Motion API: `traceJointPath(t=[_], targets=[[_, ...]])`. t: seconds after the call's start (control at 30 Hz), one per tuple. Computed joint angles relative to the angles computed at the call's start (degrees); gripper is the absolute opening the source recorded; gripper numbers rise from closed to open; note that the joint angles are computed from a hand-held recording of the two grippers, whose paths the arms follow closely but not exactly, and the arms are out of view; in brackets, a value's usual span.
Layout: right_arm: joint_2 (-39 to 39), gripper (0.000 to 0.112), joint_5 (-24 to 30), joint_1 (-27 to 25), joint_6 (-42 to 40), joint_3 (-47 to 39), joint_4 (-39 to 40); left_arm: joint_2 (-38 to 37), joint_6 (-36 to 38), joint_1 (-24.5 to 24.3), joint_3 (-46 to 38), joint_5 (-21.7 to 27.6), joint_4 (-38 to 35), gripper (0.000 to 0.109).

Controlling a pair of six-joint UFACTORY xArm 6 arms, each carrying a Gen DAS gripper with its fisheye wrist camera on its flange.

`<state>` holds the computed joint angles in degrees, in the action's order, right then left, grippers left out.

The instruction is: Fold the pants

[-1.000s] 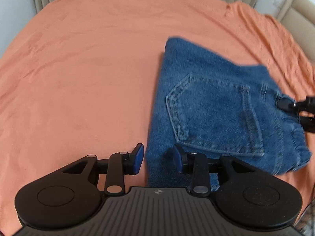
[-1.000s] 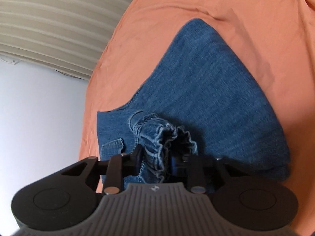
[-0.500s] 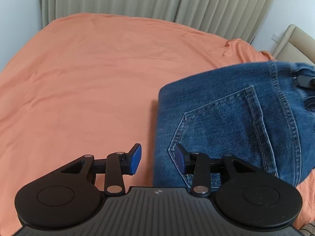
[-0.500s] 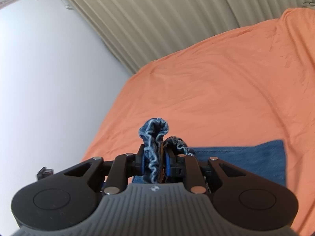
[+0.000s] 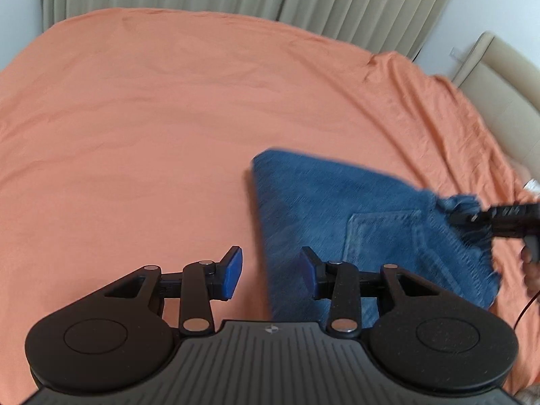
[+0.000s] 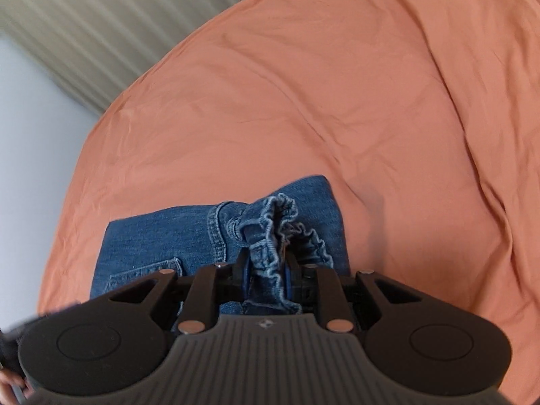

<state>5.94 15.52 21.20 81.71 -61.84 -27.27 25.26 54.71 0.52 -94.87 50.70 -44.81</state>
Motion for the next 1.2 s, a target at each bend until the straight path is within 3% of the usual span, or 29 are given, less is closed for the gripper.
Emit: traceJointPath(t=[0.23,0.3,0.37,0.47,0.53,0.6,0.73,0.8,0.9,0.97,1.03,1.07,1.13,1.2], targets=[[2.7,0.017,-2.9,-1.5,-2.3,0.3,0.5,2.2,-1.4,-4.6,-2.8,-3.6,1.6,0.045],[2.4,0.026,-2.9,-1.4,-2.0,0.1,-0.1,2.5,-0.8,-5.4,-3.4,-3.5,1.8,0.045],[0.4,0.036,-1.8,-1.3,1.3,1.0,-4.6,2.1,0.8,-6.4,-3.0,-5.1,2.6,0.045],[-4.5,0.036,3.1,-0.4,9.1,1.9,-16.0,2.0,4.1,-7.5,-2.5,-7.9,3.5,0.045],[-6.6,0.034,6.3,0.8,11.1,1.4,-21.0,2.4,5.0,-8.4,-2.3,-10.2,4.8,0.046],[-6.6,0.02,6.9,1.8,10.6,0.1,-23.4,3.5,3.5,-9.4,-2.3,-13.7,6.8,0.042],[-0.7,0.011,8.4,3.4,6.6,-4.7,-22.3,6.8,-1.3,-10.8,-2.9,-18.6,14.5,0.027],[1.6,0.001,9.6,3.5,7.8,-5.3,-23.1,7.8,-1.8,-11.1,-1.9,-22.4,17.2,0.026],[2.9,0.0,9.3,3.3,10.6,-4.2,-25.7,9.2,-2.7,-10.8,-2.9,-22.4,18.0,0.026],[2.9,0.0,9.3,3.3,11.1,-4.0,-25.6,7.3,-2.9,-11.3,0.2,-25.9,19.0,0.027],[2.9,0.0,11.3,4.0,9.2,-5.0,-24.0,3.1,-4.0,-12.1,7.0,-32.8,21.9,0.027],[2.2,0.005,12.6,4.8,9.5,-5.1,-24.9,0.4,-2.2,-12.3,10.6,-35.0,20.3,0.027],[0.0,0.008,14.6,7.0,13.6,-4.2,-30.9,-5.3,-0.5,-12.4,17.5,-36.9,17.7,0.027],[-1.3,0.008,17.5,10.0,18.7,-3.7,-37.0,-11.2,1.6,-12.1,23.2,-35.2,13.1,0.027]])
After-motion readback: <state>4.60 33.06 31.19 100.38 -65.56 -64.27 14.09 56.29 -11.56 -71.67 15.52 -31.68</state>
